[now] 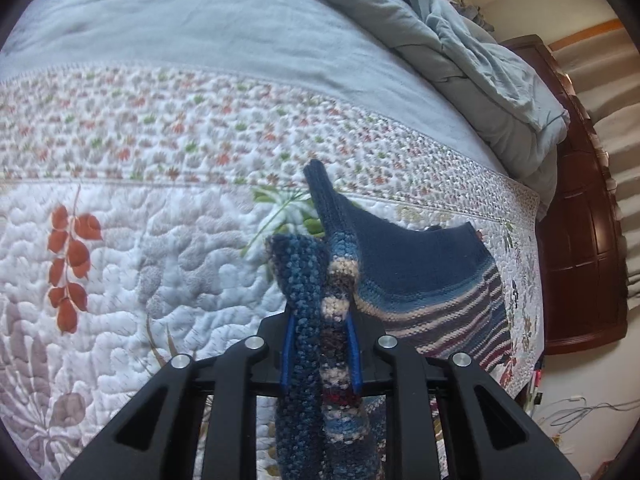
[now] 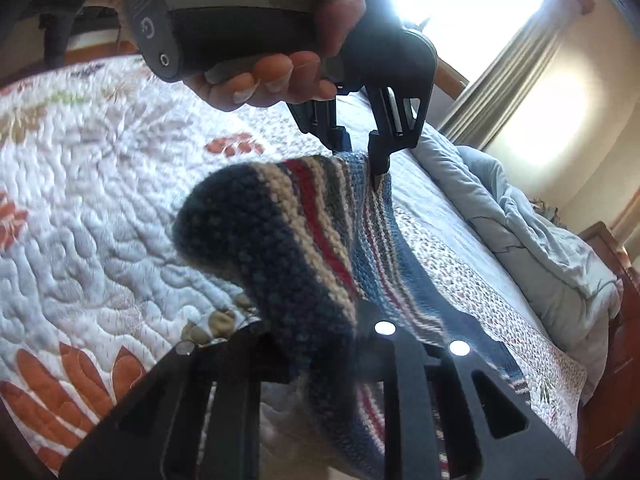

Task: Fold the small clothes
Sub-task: 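Grasp the side edge with the left tool while the right tool grasps beside it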

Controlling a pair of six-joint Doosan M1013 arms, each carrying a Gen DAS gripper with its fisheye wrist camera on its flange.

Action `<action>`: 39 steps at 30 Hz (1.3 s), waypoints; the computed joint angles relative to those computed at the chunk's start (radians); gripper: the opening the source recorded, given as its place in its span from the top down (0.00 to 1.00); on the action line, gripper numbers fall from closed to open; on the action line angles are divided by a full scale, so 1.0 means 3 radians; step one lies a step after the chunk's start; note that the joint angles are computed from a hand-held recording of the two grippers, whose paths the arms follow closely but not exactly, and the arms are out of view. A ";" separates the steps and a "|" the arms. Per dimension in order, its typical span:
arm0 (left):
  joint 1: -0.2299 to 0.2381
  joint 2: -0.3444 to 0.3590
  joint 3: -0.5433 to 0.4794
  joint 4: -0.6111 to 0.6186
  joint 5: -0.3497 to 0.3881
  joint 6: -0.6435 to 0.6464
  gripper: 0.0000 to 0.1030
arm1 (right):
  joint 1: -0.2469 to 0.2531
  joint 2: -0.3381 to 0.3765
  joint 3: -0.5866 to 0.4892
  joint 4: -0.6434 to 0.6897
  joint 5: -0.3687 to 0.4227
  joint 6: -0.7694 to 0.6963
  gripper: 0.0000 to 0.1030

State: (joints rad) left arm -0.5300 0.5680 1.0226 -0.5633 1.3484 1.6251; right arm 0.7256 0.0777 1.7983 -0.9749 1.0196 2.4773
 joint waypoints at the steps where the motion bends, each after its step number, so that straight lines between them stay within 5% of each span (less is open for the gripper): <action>1: -0.0027 -0.0008 -0.0044 0.0054 0.0017 -0.0023 0.80 | -0.0005 -0.0030 0.0000 0.0010 -0.0002 0.0016 0.84; 20: -0.0598 0.0001 -0.0679 0.0887 0.0235 -0.0300 0.80 | -0.0246 -0.0675 0.0310 0.0090 -0.0269 0.0489 0.86; 39: -0.1200 0.0403 -0.1422 0.1333 0.0661 -0.0403 0.80 | -0.0547 -0.1256 0.0793 0.0059 -0.0445 0.0951 0.86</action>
